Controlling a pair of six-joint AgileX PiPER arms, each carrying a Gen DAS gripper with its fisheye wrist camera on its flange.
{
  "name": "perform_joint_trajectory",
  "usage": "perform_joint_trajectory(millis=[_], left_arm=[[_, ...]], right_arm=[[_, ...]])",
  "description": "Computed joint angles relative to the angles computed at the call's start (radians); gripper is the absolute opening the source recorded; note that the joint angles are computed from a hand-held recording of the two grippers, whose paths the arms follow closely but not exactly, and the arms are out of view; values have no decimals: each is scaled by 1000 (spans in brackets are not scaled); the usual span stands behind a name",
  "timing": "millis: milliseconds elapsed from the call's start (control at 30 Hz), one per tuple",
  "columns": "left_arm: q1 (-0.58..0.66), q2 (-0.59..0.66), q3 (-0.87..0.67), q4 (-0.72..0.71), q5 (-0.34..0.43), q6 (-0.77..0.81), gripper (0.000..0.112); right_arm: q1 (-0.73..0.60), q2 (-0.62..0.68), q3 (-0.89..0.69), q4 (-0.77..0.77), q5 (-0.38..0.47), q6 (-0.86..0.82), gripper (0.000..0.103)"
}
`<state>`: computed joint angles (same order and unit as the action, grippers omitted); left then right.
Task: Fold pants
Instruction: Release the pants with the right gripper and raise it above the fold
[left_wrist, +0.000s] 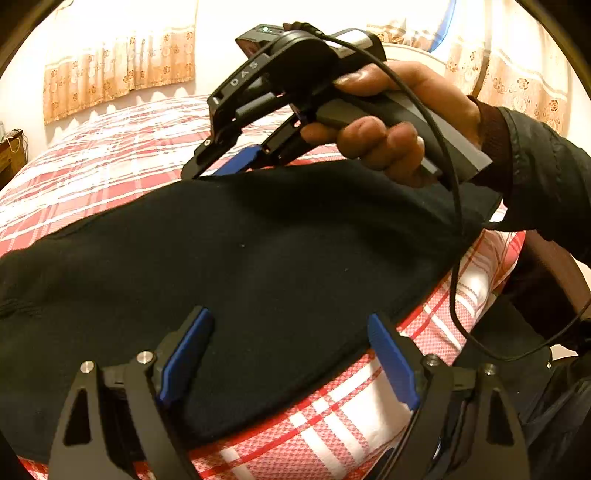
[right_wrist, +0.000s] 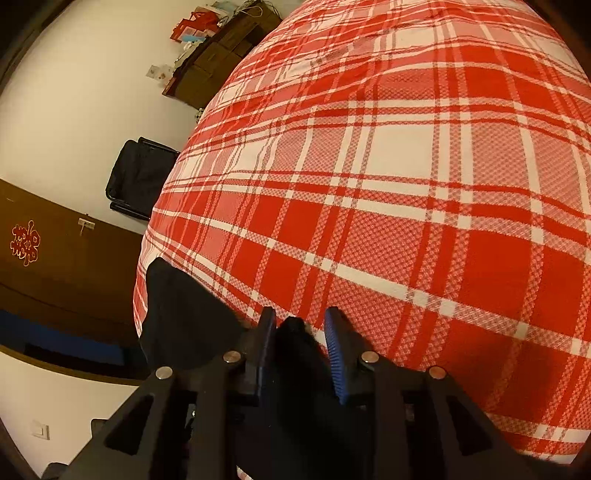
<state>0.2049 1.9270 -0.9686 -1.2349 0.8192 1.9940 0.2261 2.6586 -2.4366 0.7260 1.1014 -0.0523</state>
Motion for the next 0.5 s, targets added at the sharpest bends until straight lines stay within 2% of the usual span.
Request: perform_joint_trajectory(millis=[33, 67, 100, 200, 267, 333, 400, 500], left_arm=[[10, -12, 26, -8, 2, 24, 88], [13, -17, 41, -14, 1, 38, 88], [12, -15, 46, -22, -2, 46, 88], [15, -21, 49, -17, 5, 39, 88], [28, -23, 33, 14, 38, -10, 89], [33, -21, 25, 27, 54, -29, 89], [30, -16, 27, 20, 45, -15, 89], [20, -20, 42, 2, 24, 9, 91]], right_arm=[[-8, 19, -25, 30, 26, 3, 29], [-16, 20, -18, 53, 32, 3, 22], [-20, 22, -11, 71, 33, 7, 6], [-22, -71, 167, 135, -62, -89, 5], [-24, -176, 328, 218, -150, -207, 4], [-21, -239, 408, 268, -198, -275, 4], [-5, -270, 428, 235, -240, -281, 2], [16, -209, 324, 64, -230, -145, 2]])
